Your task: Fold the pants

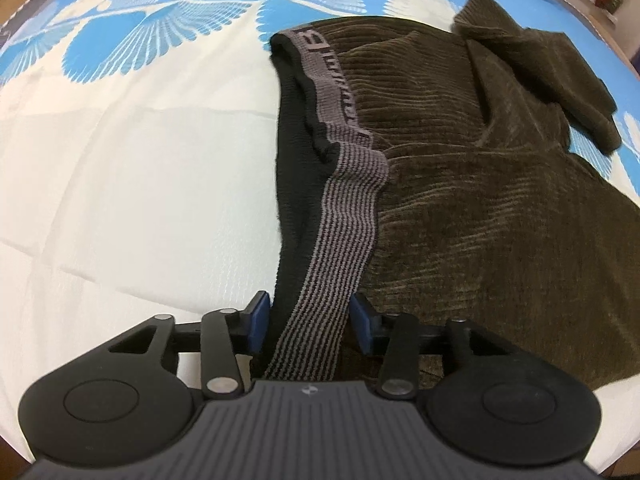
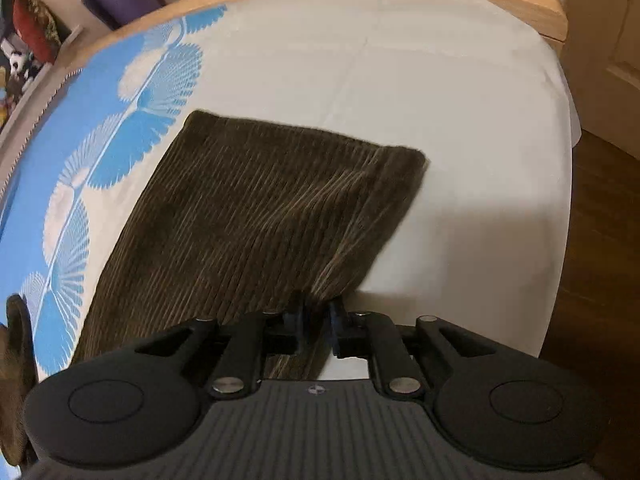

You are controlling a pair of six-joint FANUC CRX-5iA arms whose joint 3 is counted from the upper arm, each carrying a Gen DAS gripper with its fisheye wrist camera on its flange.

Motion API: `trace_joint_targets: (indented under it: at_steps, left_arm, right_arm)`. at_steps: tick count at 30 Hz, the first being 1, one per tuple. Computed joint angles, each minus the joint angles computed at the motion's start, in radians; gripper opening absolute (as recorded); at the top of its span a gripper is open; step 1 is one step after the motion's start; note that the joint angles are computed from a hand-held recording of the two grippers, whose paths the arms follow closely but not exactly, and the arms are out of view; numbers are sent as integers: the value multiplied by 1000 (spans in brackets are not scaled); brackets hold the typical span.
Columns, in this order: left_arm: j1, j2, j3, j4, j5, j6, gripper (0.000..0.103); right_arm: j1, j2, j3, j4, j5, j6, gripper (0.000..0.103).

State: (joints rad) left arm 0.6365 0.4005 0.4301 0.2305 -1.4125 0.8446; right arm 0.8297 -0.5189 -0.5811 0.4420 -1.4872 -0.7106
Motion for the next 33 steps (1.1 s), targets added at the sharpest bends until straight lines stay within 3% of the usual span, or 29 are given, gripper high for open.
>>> trace_joint_targets:
  at_steps: [4,9,12,16,21,29,33]
  left_arm:
    - [2,26,28,7,-31,17,54]
    - [6,44,44,18,-52,-1,51]
    - [11,21,9,42,-28,-104,36]
    - [33,-3,-17,80,-14,-205,11]
    - [78,-11,-19,135,-31,-280,7]
    - [108,-46,-8,60,-3,-293,6]
    - [96,-67,-8,-33,22,-296,6]
  right_arm:
    - [-43,14,-16,-10,47,-9,15]
    - [-56,59,16,-12,27,43,17]
    - [-52,72,26,-4,8,40,8]
    - [-37,92,46,26,-19,78,7]
    - [16,87,63,56,-53,129,7]
    - [60,79,105,-14,-72,241,7]
    - [23,109,157,-129,-96,342,7]
